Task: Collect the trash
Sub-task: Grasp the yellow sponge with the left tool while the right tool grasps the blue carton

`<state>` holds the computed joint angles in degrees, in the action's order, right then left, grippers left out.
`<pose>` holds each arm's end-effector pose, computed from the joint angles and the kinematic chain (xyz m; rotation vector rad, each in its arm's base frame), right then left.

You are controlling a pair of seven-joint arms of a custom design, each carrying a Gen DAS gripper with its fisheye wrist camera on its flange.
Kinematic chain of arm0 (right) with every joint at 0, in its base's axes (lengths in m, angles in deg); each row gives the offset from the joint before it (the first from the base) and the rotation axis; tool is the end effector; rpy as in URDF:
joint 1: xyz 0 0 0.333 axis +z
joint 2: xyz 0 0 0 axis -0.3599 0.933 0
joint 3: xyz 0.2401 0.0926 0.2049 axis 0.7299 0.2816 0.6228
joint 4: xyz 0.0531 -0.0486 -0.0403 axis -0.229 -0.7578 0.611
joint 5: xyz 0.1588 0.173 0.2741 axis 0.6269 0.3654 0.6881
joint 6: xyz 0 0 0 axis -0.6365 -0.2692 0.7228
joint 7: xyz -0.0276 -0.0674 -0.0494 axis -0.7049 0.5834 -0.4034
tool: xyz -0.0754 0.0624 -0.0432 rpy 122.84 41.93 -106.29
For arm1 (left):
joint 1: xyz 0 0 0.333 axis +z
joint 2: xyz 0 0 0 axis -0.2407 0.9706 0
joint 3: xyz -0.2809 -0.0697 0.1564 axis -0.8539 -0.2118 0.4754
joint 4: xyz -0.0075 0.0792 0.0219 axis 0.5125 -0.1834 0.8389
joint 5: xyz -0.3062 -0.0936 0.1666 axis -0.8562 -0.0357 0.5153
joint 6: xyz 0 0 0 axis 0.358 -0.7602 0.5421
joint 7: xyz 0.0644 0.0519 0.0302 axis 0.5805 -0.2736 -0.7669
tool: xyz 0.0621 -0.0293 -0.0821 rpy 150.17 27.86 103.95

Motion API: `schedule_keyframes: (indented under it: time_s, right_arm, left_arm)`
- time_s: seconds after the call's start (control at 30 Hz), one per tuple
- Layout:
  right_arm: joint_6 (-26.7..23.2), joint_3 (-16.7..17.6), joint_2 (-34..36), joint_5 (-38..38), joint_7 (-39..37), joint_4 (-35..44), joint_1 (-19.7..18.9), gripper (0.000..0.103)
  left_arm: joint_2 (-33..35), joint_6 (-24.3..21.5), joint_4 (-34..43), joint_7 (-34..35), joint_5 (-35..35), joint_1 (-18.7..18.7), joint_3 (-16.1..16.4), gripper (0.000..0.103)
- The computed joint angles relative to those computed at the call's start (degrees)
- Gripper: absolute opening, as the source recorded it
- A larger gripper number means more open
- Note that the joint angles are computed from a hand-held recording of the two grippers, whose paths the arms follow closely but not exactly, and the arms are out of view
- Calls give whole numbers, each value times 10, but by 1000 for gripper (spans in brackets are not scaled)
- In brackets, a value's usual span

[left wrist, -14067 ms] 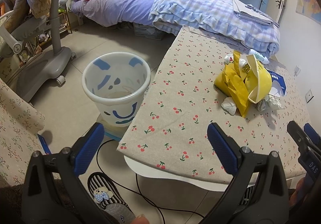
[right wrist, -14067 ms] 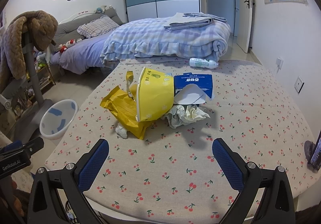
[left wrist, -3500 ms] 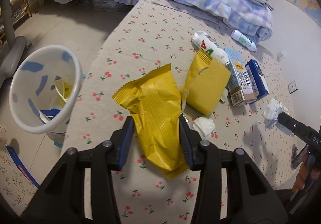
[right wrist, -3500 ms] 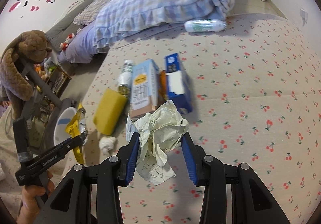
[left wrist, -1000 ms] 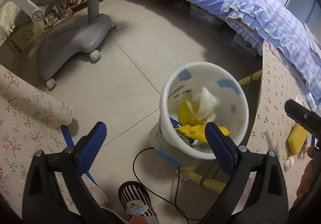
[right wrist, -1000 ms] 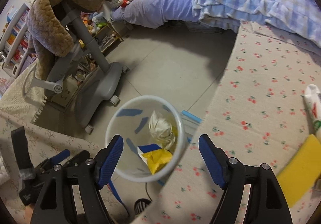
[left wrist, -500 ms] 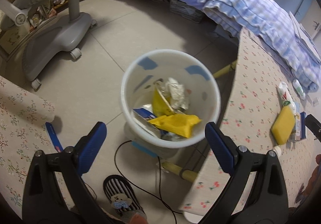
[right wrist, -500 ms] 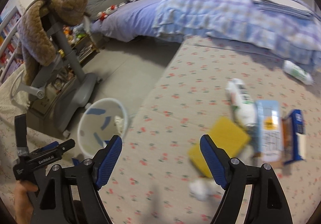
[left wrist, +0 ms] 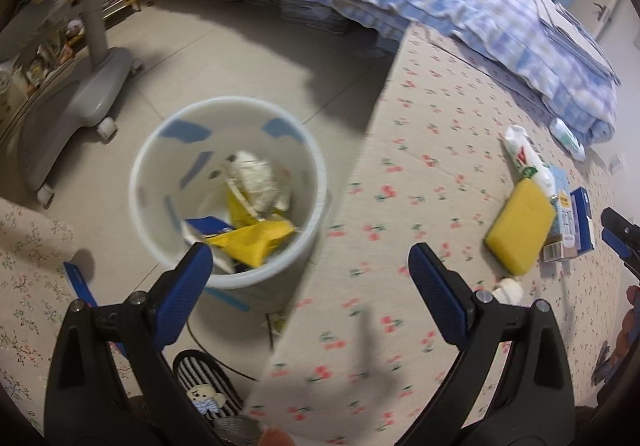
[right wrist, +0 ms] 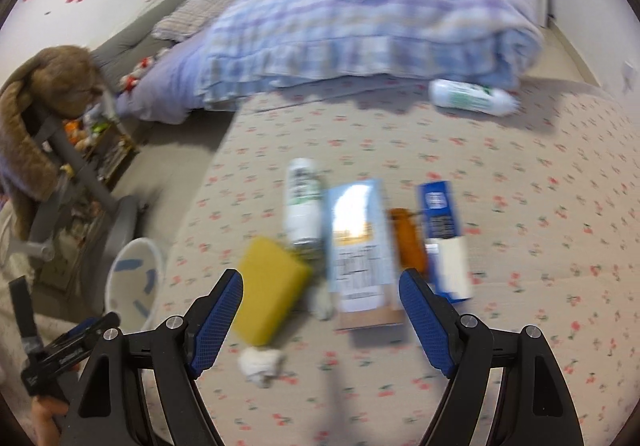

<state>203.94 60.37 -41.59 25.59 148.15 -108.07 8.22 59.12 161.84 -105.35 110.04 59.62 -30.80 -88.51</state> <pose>0.4974 0.3857 0.5672 -1.7281 1.8443 -0.2091 0.4589 -0.2929 0.5334 -2.2033 1.7118 -0.5075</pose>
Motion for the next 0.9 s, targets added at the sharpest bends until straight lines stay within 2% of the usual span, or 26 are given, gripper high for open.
schedule_keyframes:
  time_s: [0.17,0.27,0.47,0.7,0.9]
  right_arm:
    - [-12,-9,-9,23,-8,-24,-21,82]
    - [-48,-14,1,15,-2,-14,-25,82]
    - [-92,-17,21,38,-4,-7,-41,82]
    - [-86,-18,21,65,-18,-21,-55,79]
    - [-70,-14,15,80,-43,-30,-61,67]
  left_arm:
    - [53,-10,62,11,14,-22,-3,98]
    - [90,-14,102,24,16,-41,2,98]
    - [155,1,170,71,-24,-71,16,98]
    - [216,22,234,142,-79,-102,25,98]
    - [256,14,281,197,-115,-122,30,98]
